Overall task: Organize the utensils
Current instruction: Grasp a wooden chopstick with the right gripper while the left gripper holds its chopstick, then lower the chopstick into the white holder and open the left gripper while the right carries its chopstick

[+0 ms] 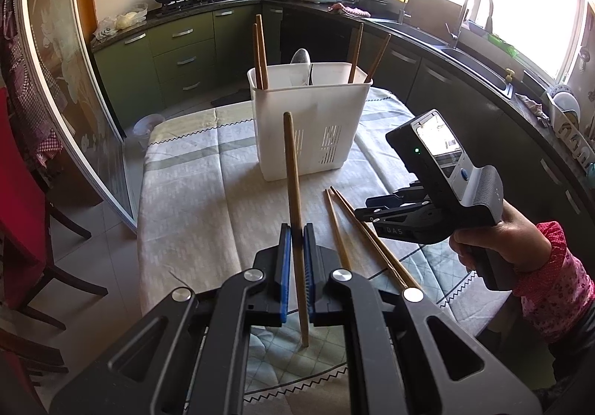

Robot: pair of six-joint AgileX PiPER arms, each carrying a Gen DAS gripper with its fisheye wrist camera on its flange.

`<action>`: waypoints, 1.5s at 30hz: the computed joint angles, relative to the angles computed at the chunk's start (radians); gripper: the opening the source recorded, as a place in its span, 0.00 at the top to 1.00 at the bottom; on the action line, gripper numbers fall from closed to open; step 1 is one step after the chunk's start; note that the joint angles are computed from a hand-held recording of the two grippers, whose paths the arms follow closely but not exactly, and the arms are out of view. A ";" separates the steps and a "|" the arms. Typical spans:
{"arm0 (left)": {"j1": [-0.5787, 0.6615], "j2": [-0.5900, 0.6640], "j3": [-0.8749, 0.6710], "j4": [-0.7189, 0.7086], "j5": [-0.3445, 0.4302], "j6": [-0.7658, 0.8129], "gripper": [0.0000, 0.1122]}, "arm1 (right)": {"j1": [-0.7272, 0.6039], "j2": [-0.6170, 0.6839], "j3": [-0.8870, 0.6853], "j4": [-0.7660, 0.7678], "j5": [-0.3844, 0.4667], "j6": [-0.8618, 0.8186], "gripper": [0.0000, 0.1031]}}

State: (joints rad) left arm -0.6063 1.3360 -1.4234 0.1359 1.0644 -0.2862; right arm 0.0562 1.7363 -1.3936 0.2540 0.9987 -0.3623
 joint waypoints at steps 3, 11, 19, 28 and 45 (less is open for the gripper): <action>0.000 -0.003 0.002 -0.001 -0.001 0.002 0.94 | -0.011 0.009 -0.004 -0.003 0.009 -0.012 0.78; 0.008 -0.003 -0.001 0.001 0.005 0.006 0.94 | 0.001 0.019 -0.014 -0.033 0.002 0.016 0.78; 0.009 -0.003 0.000 0.001 0.005 0.009 0.94 | 0.062 0.022 -0.011 -0.106 -0.020 0.075 0.79; 0.007 0.001 -0.002 -0.005 0.007 0.008 0.94 | 0.105 0.028 -0.014 -0.149 -0.039 0.107 0.91; -0.033 -0.021 0.000 0.037 -0.002 -0.017 0.94 | -0.061 -0.319 0.113 0.096 -0.016 -0.105 0.94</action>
